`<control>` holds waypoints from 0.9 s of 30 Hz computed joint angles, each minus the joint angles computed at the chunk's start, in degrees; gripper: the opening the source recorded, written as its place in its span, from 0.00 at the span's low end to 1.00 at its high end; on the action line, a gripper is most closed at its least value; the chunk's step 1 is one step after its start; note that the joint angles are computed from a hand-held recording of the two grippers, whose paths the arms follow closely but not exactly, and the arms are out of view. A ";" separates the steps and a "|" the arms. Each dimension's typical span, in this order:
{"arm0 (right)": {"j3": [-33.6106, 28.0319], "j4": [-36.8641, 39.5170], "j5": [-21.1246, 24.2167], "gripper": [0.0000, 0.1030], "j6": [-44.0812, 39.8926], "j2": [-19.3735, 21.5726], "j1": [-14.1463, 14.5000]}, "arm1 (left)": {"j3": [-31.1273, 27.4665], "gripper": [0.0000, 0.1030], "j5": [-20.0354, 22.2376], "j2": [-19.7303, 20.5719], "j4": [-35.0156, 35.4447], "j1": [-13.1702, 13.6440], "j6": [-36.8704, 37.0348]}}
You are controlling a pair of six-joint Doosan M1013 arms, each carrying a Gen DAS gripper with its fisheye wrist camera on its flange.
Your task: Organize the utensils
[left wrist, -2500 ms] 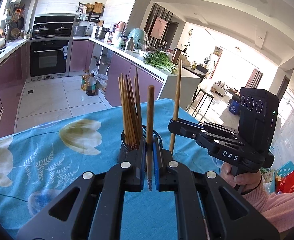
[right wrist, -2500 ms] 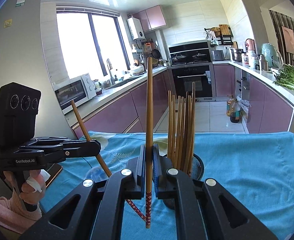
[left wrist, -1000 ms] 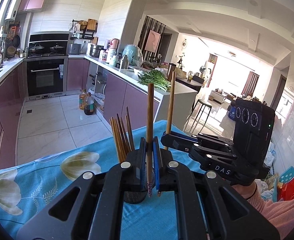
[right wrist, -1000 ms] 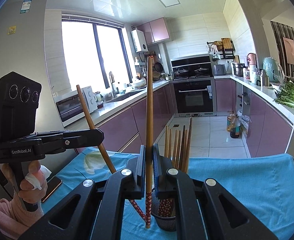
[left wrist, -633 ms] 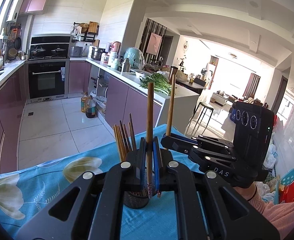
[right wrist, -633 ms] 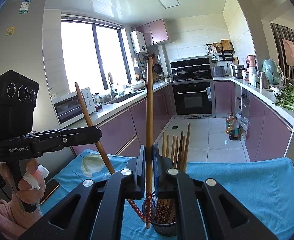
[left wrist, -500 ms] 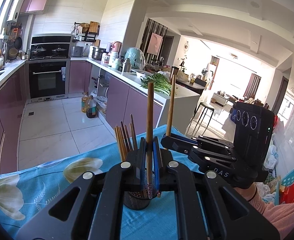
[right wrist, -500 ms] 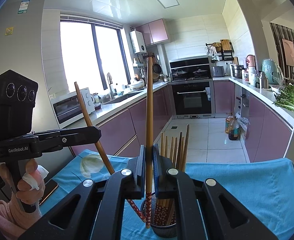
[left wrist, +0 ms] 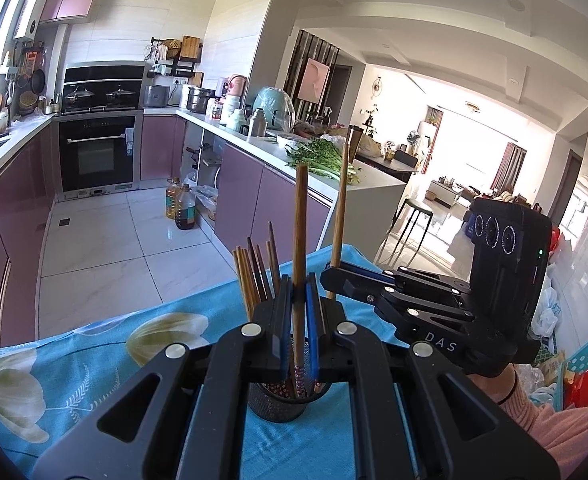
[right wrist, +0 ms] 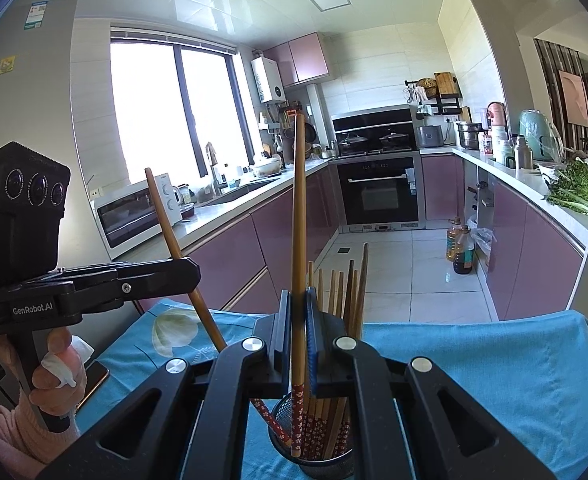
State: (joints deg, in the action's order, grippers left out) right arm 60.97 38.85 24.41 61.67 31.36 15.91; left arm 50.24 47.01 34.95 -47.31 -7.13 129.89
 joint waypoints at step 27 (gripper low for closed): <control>-2.69 -7.88 2.10 0.06 9.58 2.21 0.48 | -3.68 0.07 3.82 1.47 5.60 -0.56 -4.74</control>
